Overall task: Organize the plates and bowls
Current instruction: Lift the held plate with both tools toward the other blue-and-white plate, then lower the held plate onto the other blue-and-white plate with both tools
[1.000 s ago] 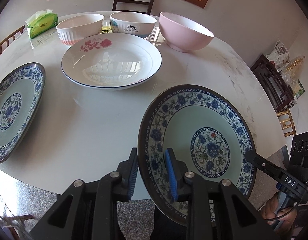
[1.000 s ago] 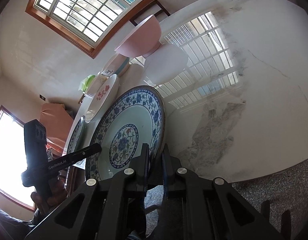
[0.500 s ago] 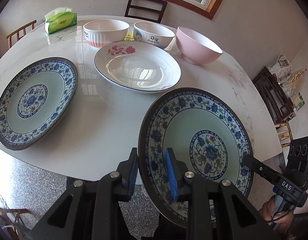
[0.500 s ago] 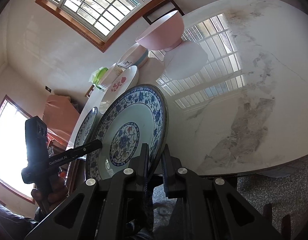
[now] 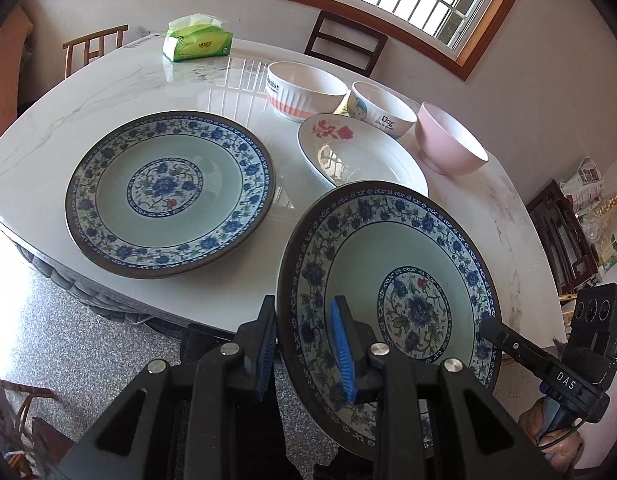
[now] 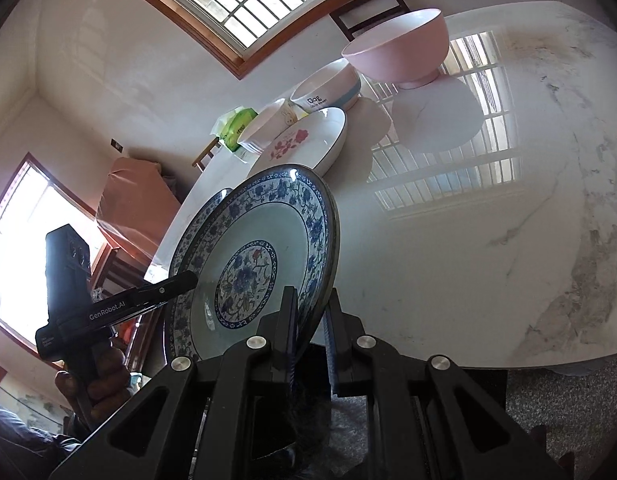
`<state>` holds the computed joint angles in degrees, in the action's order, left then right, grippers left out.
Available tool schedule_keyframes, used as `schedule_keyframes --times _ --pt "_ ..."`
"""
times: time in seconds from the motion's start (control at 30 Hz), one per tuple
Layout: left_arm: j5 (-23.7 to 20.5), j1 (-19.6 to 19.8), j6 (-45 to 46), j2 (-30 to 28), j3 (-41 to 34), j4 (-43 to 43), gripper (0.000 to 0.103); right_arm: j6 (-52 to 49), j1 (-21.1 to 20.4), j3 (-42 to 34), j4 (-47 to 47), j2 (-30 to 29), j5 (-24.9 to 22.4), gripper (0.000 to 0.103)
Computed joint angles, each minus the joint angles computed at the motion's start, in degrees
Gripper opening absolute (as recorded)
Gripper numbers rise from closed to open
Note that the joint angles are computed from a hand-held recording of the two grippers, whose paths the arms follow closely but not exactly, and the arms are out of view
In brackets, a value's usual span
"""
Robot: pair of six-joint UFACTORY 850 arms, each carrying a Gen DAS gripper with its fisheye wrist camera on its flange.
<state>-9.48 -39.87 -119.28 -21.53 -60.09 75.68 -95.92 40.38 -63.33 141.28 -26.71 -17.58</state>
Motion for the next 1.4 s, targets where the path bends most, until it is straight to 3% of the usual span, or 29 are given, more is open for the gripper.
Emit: schedule_keyframes --times 0.17,0.6,1.27,1.4 --pt "-0.4 1.6 -9.3 2.4 3.4 7.0 0.027 6.3 0.9 -4.7 -8.0 -3.2 0.3 0.014" --pt "-1.4 6.1 -23.3 6.7 9.5 17.8 0.027 26.7 2.6 -18.6 -32.6 -11.7 0.6 0.014" --pt "0.7 14.0 -25.0 4.0 8.1 21.3 0.027 64.6 4.4 -39.3 -74.1 -23.4 0.7 0.014" --pt "0.4 15.1 -21.6 2.9 6.9 18.4 0.027 70.1 4.4 -42.8 -79.6 -25.5 0.0 0.014"
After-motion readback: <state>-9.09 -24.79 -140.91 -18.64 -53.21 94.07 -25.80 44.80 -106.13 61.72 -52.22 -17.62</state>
